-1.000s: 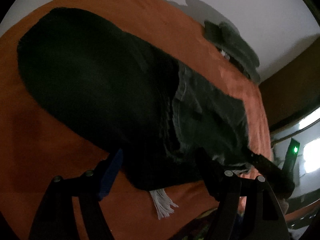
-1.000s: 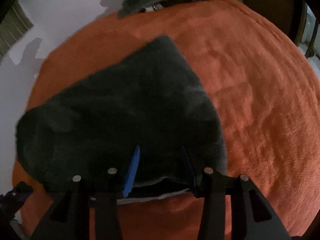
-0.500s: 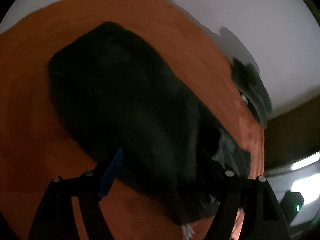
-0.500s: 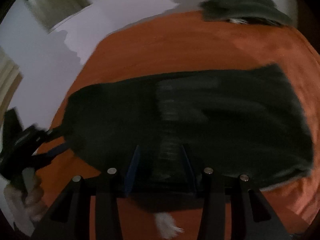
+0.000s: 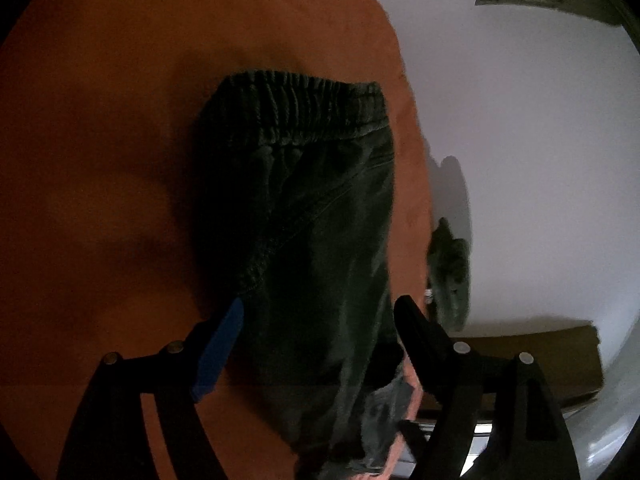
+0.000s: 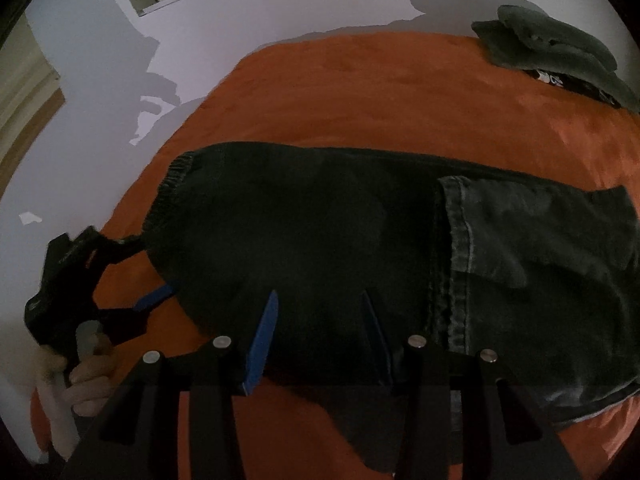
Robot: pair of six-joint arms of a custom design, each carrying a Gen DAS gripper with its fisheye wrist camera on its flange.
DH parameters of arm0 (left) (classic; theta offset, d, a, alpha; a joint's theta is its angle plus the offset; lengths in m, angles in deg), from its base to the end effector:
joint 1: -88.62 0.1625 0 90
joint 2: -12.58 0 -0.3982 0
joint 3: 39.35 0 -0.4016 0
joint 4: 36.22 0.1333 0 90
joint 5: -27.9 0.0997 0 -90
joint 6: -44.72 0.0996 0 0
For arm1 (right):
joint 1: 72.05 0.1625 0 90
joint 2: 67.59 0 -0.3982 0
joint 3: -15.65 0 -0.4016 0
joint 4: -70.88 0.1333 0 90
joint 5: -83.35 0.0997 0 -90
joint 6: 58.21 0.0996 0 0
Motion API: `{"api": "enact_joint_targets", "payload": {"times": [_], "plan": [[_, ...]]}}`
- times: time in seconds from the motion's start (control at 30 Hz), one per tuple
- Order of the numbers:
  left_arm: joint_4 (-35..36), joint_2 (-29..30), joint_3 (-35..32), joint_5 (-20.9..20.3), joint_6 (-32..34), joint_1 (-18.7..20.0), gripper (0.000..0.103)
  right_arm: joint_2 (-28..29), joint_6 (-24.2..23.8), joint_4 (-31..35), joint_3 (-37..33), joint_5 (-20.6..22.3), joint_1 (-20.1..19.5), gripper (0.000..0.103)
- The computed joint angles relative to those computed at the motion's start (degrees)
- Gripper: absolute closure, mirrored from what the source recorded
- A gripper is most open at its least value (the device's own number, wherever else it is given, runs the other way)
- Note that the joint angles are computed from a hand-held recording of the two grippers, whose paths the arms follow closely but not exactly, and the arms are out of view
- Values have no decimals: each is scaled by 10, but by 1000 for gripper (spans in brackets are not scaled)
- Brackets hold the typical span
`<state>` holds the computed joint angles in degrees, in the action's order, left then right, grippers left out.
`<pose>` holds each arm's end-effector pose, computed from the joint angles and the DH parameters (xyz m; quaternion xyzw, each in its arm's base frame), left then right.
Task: Fold clothes
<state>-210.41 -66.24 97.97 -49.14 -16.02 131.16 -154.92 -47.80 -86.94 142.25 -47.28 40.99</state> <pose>-0.2035 -0.3979 0.1665 0.1369 -0.9593 0.2187 0.1144 0.2403 -0.3902 0.2873 0.0149 -0.9127 0.3183 0.2557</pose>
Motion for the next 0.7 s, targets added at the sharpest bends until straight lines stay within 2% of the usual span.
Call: {"api": "enact_joint_targets", "payload": {"times": [0.13, 0.3, 0.37, 0.43, 0.47, 0.53, 0.63, 0.67, 0.7], "plan": [[-55, 29, 6, -54, 16, 25, 22, 1, 19, 4, 7, -12, -1, 61], [-227, 83, 31, -139, 3, 70, 21, 1, 33, 6, 17, -7, -14, 61], [-293, 113, 32, -186, 4, 88, 21, 1, 39, 11, 16, 4, -19, 61], [-309, 137, 20, -216, 17, 98, 21, 1, 36, 14, 14, 10, -19, 61], [-299, 140, 15, -215, 25, 96, 21, 0, 35, 16, 13, 11, -19, 61], [-259, 128, 17, -175, 36, 75, 21, -14, 30, 19, 19, 12, -23, 61], [-224, 115, 16, -134, 52, 51, 23, -21, 23, 13, 23, 6, -24, 61], [-213, 111, 16, -122, 58, 44, 26, -24, 21, 13, 24, 3, -24, 61], [-205, 108, 15, -112, 62, 38, 42, -27, 22, 12, 26, 0, -24, 61]]}}
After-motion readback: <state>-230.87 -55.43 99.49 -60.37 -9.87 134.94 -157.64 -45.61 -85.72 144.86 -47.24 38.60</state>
